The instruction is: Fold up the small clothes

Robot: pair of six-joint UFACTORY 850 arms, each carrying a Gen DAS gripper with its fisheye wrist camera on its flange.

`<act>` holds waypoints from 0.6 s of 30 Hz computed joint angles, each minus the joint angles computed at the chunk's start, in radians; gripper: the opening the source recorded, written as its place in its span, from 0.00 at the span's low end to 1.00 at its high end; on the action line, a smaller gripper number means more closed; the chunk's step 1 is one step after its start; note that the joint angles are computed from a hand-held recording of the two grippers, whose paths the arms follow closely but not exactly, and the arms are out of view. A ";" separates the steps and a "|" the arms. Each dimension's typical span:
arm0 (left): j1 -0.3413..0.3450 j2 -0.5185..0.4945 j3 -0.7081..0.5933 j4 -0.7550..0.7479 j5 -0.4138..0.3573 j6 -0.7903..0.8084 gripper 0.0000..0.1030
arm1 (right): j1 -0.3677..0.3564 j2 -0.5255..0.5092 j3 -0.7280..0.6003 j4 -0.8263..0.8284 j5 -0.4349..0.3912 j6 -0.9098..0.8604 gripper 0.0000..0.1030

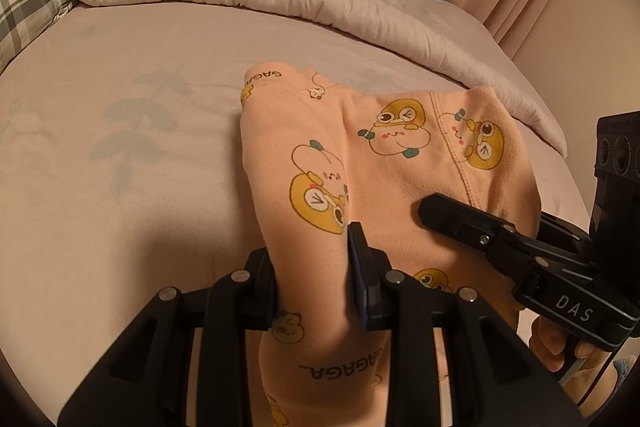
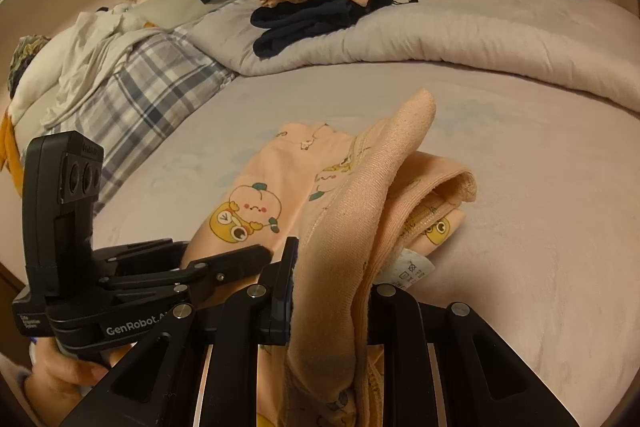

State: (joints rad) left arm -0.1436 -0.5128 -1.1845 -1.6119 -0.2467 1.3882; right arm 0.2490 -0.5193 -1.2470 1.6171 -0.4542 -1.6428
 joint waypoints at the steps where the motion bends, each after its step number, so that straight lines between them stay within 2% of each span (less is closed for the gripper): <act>1: 0.000 -0.003 -0.003 0.008 0.001 -0.007 0.28 | 0.008 0.003 0.009 0.016 0.005 -0.011 0.22; 3: 0.001 -0.009 -0.008 0.029 0.001 -0.028 0.28 | 0.034 0.033 0.060 0.079 0.025 -0.061 0.22; 9: -0.004 -0.022 -0.021 0.079 0.012 -0.082 0.29 | 0.072 0.023 0.044 0.071 0.059 -0.022 0.22; 18: -0.007 -0.043 -0.038 0.180 0.024 -0.195 0.30 | 0.076 0.002 0.023 0.021 0.067 0.043 0.22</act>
State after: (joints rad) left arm -0.1509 -0.5556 -1.2227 -1.4318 -0.2231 1.1936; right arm 0.3247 -0.5173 -1.2244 1.6386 -0.3871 -1.5997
